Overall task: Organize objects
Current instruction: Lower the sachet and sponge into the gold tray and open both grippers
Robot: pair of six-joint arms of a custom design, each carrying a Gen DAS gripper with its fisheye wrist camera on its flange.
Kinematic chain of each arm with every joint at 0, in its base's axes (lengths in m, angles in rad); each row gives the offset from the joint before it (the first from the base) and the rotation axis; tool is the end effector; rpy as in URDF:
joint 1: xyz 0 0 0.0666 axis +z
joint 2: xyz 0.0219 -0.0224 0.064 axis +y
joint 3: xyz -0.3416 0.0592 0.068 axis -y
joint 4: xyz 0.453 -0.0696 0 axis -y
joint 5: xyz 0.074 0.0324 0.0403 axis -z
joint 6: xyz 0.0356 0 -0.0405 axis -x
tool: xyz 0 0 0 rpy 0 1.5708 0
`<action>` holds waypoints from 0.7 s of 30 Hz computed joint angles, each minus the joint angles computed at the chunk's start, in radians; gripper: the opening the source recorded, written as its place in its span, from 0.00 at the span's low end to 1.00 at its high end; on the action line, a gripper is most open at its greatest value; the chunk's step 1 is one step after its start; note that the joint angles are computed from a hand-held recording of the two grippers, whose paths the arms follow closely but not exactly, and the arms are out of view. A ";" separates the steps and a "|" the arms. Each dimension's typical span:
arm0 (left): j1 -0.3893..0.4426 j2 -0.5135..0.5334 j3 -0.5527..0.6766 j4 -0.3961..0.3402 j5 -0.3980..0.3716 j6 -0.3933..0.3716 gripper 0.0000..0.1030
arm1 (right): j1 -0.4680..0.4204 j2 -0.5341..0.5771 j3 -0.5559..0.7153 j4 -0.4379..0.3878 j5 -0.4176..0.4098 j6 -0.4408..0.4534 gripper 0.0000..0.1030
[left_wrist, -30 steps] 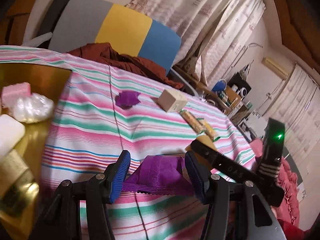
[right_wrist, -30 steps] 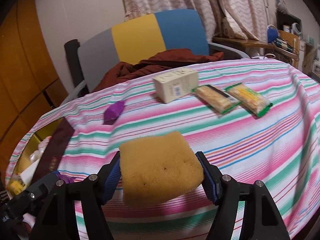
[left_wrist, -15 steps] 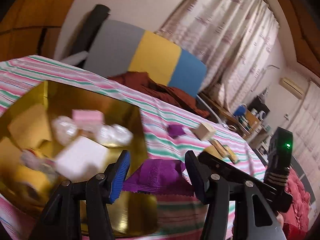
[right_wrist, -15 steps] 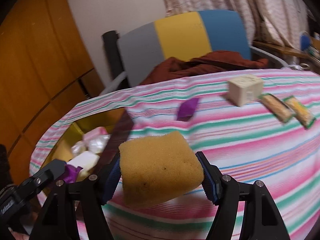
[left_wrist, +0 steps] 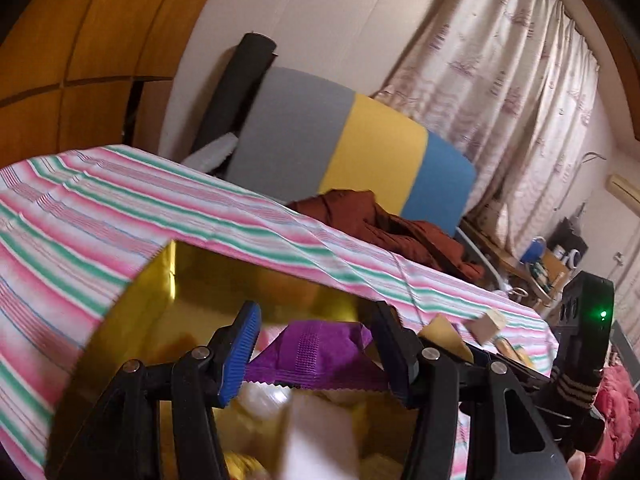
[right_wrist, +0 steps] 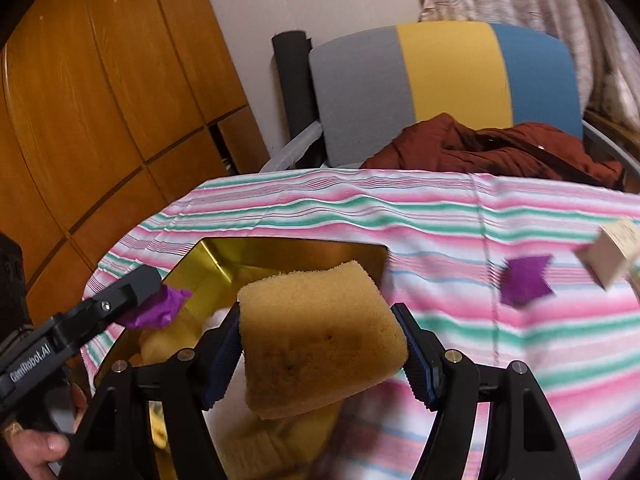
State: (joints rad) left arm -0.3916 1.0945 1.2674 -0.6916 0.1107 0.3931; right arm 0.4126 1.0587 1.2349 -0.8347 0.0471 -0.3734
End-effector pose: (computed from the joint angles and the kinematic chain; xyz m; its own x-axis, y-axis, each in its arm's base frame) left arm 0.4299 -0.1822 0.4889 -0.6025 -0.1631 -0.7812 0.2568 0.8872 -0.3833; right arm 0.4097 0.1771 0.4739 -0.6556 0.1108 -0.7469 -0.1367 0.9554 0.2617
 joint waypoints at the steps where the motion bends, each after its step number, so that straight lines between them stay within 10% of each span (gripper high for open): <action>1: 0.010 0.015 0.013 -0.006 0.003 -0.006 0.56 | -0.001 0.029 0.024 -0.005 0.007 0.005 0.70; 8: 0.058 0.092 0.073 -0.042 0.011 -0.010 0.56 | -0.030 0.155 0.115 -0.038 0.010 -0.056 0.89; 21: 0.081 0.165 0.140 -0.116 -0.038 0.059 0.60 | -0.034 -0.039 -0.060 0.034 0.024 -0.110 0.95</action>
